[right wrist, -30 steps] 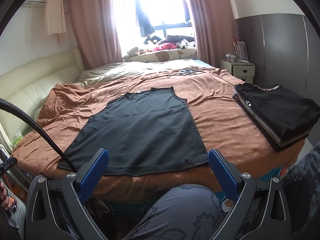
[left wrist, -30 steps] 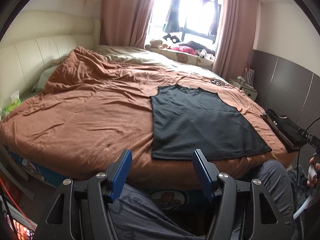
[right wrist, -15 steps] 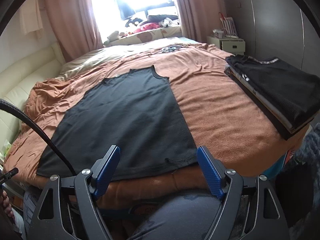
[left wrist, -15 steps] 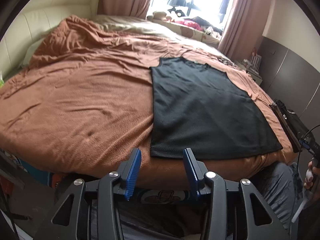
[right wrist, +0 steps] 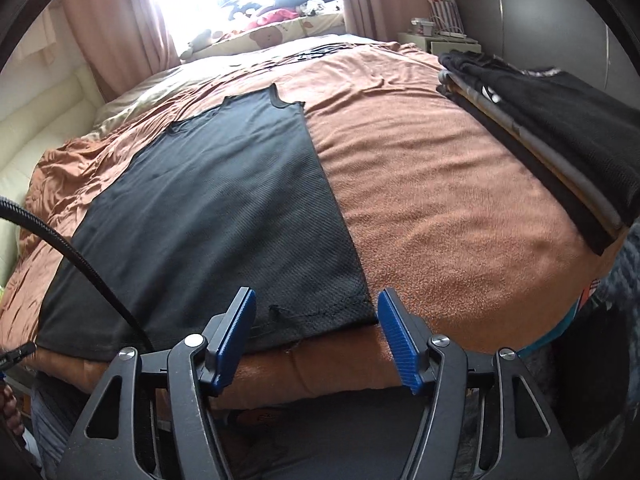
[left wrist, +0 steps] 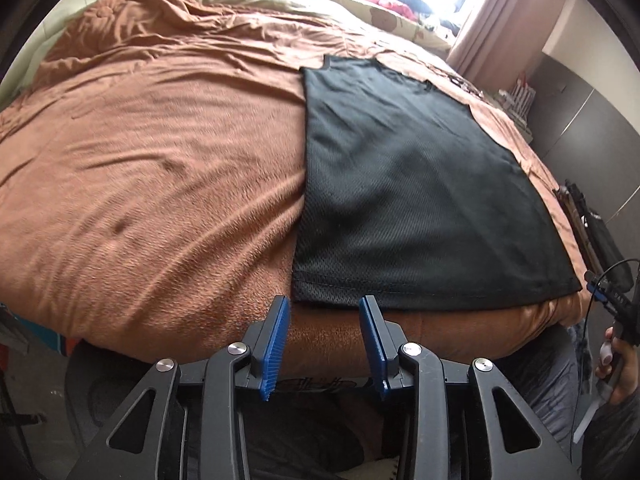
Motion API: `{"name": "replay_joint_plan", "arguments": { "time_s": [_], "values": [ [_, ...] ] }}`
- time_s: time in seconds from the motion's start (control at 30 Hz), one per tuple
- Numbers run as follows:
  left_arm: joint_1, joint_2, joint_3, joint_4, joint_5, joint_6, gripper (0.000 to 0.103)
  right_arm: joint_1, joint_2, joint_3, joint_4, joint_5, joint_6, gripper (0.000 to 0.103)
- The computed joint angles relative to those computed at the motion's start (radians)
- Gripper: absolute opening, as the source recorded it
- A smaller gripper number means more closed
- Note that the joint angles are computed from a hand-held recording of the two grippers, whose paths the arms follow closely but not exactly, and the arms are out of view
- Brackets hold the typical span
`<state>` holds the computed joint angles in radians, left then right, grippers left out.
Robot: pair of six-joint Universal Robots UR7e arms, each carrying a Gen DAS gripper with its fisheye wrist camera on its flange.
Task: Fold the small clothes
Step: 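Lower both tools toward the hem of the black shirt, then close the left gripper on one hem corner while the right gripper grasps the other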
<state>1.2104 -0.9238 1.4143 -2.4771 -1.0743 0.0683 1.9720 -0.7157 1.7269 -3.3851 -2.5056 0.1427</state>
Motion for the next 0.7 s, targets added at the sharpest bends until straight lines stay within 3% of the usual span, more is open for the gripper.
{"name": "replay_joint_plan", "arguments": {
  "time_s": [0.17,0.43,0.57,0.7],
  "values": [
    [0.007,0.013,-0.012,0.002,0.000,0.003,0.038,-0.025,0.002,0.012,-0.010,0.013,0.015,0.054],
    [0.019,0.036,-0.073,0.035,-0.034,-0.021,0.038,-0.044,-0.012,0.029,-0.062,0.052,-0.005,0.054],
    [0.022,0.065,-0.111,0.050,-0.018,-0.026,0.038,-0.058,-0.011,0.026,-0.089,0.058,-0.012,0.054],
    [0.021,0.079,-0.127,0.059,0.000,-0.045,0.025,-0.077,-0.014,0.027,-0.076,0.076,0.010,0.054]
  ]
}}
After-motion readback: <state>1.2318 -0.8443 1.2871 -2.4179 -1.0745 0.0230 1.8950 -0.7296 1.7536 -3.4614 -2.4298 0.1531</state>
